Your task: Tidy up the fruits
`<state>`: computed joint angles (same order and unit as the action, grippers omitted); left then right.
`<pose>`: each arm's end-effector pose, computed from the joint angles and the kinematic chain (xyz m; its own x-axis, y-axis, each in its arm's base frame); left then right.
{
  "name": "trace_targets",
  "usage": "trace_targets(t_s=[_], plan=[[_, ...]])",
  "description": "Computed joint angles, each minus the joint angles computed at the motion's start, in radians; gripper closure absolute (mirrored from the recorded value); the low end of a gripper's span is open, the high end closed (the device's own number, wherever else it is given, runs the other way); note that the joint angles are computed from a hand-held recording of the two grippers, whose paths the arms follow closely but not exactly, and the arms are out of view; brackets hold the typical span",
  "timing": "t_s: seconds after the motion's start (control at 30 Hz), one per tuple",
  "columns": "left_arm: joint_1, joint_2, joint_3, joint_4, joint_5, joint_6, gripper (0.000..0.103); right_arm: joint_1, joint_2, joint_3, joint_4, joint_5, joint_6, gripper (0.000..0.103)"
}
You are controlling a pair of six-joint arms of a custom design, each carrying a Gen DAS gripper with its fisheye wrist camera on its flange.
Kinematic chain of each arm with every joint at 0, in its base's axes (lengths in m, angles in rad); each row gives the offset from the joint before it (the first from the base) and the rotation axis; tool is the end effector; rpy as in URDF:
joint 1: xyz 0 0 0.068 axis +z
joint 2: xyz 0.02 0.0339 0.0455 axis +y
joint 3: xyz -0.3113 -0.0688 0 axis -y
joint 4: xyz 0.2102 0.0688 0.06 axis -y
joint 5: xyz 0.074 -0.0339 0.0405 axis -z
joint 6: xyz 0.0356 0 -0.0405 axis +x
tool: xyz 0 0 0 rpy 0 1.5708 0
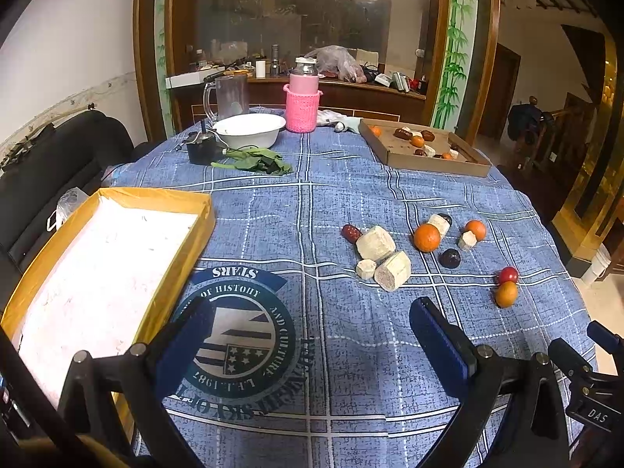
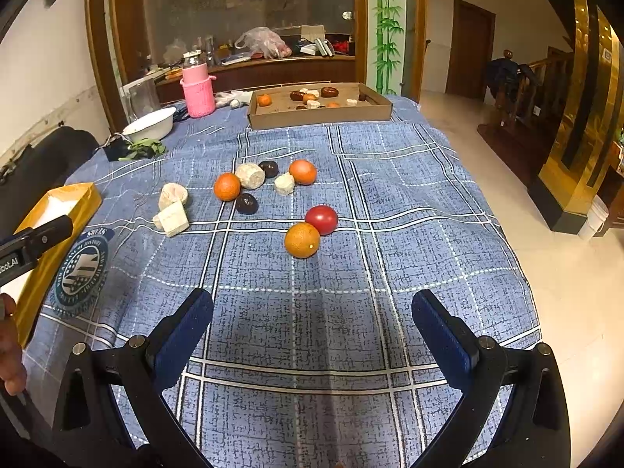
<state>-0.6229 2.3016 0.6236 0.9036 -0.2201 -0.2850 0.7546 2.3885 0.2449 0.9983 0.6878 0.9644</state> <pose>0.2829 -0.1936 0.0539 -0.6695 0.1431 -0.7289 0.2650 0.9627 -0.0545 0.1798 0.1380 0.0248 -0.6562 0.2545 -0.7104 0.3524 0.9358 0.0096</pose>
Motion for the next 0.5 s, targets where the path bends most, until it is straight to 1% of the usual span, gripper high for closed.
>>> trace_targets(t_s=[0.5], plan=[[0.005, 0.006, 0.004, -0.004, 0.011, 0.008, 0.000, 0.008, -0.009, -0.002, 0.000, 0.008, 0.000, 0.000]])
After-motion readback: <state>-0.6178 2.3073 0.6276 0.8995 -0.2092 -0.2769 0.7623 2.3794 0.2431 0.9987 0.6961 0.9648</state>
